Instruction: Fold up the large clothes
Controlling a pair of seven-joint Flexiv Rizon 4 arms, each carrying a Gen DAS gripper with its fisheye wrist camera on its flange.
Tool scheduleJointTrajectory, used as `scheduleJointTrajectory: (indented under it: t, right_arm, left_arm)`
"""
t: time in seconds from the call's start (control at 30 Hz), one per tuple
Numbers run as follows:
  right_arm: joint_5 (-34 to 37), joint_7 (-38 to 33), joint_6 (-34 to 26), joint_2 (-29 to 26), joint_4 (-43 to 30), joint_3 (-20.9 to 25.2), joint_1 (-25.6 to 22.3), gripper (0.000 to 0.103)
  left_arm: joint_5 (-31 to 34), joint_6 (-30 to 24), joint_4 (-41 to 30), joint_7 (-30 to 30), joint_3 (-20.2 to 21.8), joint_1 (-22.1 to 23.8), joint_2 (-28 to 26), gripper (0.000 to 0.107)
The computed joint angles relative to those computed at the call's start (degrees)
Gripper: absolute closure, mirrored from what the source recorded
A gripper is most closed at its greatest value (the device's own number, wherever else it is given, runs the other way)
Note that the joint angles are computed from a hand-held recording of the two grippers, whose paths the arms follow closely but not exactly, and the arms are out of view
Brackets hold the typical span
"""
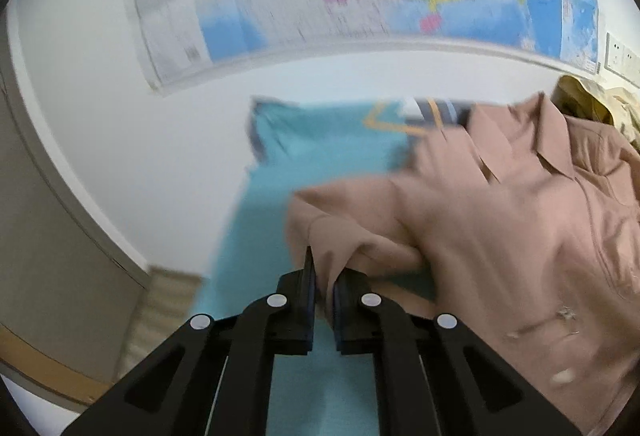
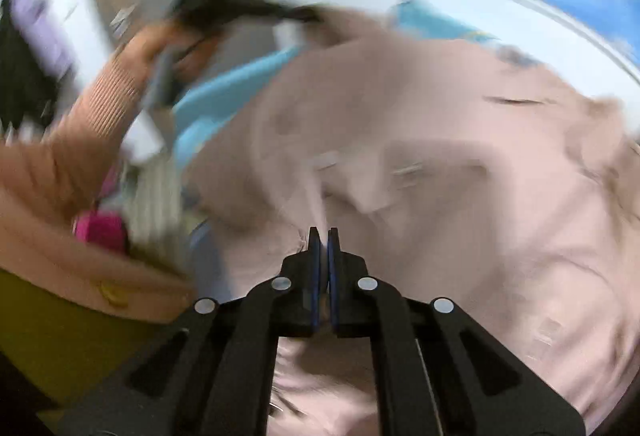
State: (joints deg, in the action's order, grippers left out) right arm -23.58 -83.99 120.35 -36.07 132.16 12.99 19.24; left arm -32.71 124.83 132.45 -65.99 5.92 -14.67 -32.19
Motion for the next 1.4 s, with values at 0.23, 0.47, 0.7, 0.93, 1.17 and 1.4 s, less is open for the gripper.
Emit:
scheduleJointTrajectory:
  t: [0.23, 0.47, 0.7, 0.93, 1.17, 1.4]
  right_arm:
    - [-11.0, 10.0, 0.2, -2.8, -1.5, 5.6, -12.2, 0.094]
    - [-20.5, 12.0, -1.2, -4.2, -2.4, 6.9, -15.3, 0.077]
    - [-21.9, 13.8, 0.9, -4.9, -1.9, 5.5, -15.7, 0.077]
    - [-21.1, 14.5, 4.8, -4.8, -0.7, 3.7, -15.5, 0.073]
    - [-12.8, 13.6, 13.3, -2.9, 3.8, 0.3, -13.9, 0.036]
    - [6.8, 12.3, 17.3, -0.1, 10.3, -6.2, -9.7, 0.025]
  left_arm:
    - [-6.3, 0.5, 2.0, 7.5, -1.1, 0.2, -0.6, 0.059]
    - [1.8, 2.7, 7.6, 8.2, -19.2, 18.0, -3.6, 0.041]
    - [2.0, 0.1, 3.0, 1.2, -7.7, 8.4, -4.4, 0.104]
    - [-30.8, 18.5, 0.5, 23.5, -5.9, -2.8, -3.7, 0.102]
    - [-39.4, 38.6, 1.5, 34.2, -37.8, 21.6, -9.0, 0.035]
    - [15.7, 21.5, 20.4, 8.8, -45.5, 45.4, -3.6, 0.022]
